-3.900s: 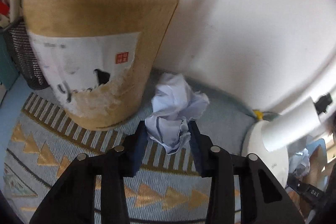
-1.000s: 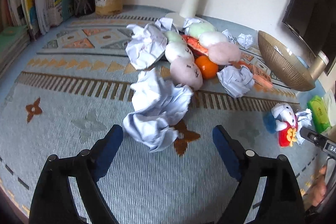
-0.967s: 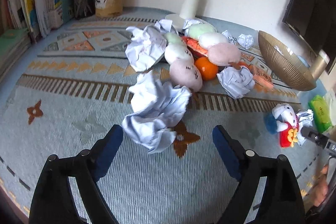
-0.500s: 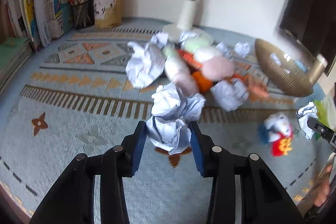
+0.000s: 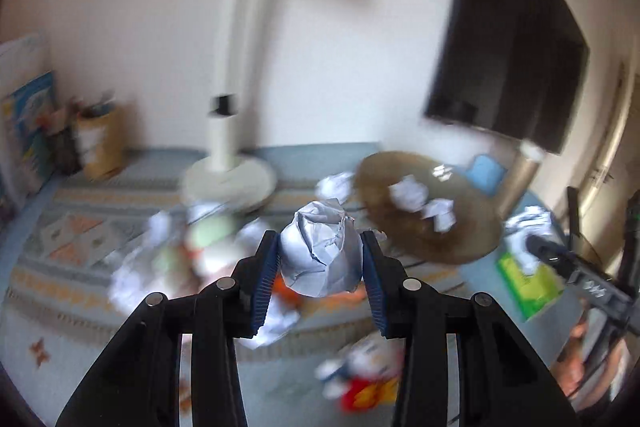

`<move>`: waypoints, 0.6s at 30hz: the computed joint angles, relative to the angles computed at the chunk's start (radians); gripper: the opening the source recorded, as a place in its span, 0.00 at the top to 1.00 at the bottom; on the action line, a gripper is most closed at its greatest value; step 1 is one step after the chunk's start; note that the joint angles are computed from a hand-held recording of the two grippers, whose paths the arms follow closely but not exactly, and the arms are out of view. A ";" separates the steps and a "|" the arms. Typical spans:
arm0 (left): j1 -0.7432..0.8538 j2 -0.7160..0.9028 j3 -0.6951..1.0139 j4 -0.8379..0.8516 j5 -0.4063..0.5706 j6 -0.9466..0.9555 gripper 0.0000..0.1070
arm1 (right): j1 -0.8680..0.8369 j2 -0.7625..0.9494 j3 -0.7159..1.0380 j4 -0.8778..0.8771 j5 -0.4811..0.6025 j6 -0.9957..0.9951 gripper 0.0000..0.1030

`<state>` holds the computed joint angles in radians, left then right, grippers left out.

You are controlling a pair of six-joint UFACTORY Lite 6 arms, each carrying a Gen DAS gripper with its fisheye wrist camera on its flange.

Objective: Organize objects
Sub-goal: 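Carry both paper balls over the gold bowl and open both grippers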

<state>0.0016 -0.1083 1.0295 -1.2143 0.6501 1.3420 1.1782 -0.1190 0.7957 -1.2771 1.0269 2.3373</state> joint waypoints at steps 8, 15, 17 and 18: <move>-0.368 0.328 0.349 0.151 -0.161 -0.265 0.63 | -0.263 -0.017 0.021 0.022 -0.148 -0.040 0.45; -0.435 0.515 0.509 0.264 -0.171 -0.422 0.26 | -0.399 0.015 0.034 0.028 -0.263 -0.097 0.29; -0.407 0.502 0.484 0.229 -0.143 -0.390 0.26 | -0.392 -0.014 0.002 0.031 -0.249 -0.094 0.29; -0.388 0.478 0.452 0.201 -0.137 -0.360 0.26 | -0.384 -0.024 -0.008 0.034 -0.241 -0.090 0.29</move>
<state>-0.3867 0.3695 1.4811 -1.0129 0.5129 0.9823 0.7947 -0.1428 0.7874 -1.2428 0.7862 2.2473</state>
